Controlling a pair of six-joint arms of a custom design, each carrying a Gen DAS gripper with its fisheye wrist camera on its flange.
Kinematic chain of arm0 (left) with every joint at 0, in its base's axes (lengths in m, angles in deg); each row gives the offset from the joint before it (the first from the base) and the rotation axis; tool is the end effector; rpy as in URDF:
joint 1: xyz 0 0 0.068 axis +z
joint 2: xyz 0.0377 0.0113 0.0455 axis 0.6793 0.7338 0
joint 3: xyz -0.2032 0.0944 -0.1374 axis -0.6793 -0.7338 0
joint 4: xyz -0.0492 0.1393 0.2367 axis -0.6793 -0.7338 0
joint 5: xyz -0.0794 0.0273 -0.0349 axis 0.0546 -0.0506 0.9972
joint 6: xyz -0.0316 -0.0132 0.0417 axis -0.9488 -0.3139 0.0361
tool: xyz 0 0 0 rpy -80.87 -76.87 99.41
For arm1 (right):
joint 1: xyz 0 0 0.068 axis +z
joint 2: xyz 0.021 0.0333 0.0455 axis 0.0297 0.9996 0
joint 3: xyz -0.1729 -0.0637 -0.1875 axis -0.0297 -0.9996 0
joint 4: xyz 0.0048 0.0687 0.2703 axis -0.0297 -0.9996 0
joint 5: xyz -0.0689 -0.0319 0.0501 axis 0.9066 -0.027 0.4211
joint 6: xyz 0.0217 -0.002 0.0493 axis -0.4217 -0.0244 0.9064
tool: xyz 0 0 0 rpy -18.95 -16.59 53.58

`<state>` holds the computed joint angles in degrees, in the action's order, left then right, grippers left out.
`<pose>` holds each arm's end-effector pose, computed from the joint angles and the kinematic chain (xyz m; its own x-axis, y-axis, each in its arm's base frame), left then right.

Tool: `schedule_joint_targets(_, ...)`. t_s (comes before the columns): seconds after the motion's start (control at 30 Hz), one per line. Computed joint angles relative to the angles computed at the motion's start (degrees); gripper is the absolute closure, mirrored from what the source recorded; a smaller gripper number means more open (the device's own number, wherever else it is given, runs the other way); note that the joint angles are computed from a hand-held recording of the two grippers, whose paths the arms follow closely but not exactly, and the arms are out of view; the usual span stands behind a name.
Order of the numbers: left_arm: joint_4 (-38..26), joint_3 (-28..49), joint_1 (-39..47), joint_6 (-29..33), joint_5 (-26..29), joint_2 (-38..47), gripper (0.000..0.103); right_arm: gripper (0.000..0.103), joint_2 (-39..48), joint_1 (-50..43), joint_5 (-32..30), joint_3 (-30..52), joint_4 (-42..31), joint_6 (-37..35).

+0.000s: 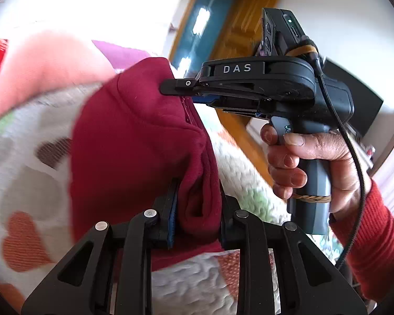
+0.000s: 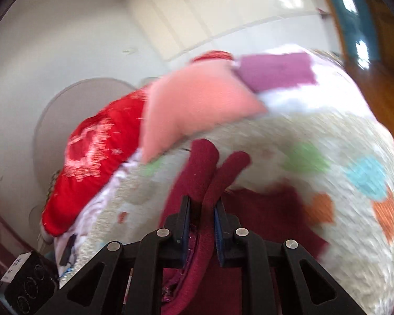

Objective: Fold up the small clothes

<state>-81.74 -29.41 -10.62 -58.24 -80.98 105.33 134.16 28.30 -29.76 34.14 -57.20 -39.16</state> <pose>0.1799 -0.2219 0.2116 -0.6896 -0.1168 -0.7147 0.1916 0.9223 -0.3356 0.3041 0.1707 0.2459 -0.7435 -0.1517 -0.6513 -0.5517 0.6897 0.4691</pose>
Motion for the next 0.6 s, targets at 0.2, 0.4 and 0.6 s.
schedule_joint_targets(0.2,1.8,6.8,1.9,0.9,4.6,14.9,0.081,0.086,7.2,-7.2,-1.5,-5.9,5.0,3.8)
schedule_joint_targets(0.4,-6.2,5.1,-0.2,1.9,2.1,4.6,0.055,0.063,-1.4,-10.7,-7.5,-12.2,6.8,7.1)
schedule_joint_targets(0.6,-11.0,0.9,-2.2,2.5,-7.2,-3.6,0.048,0.048,-13.6,-7.4,-6.1,-17.7,-1.6,3.4)
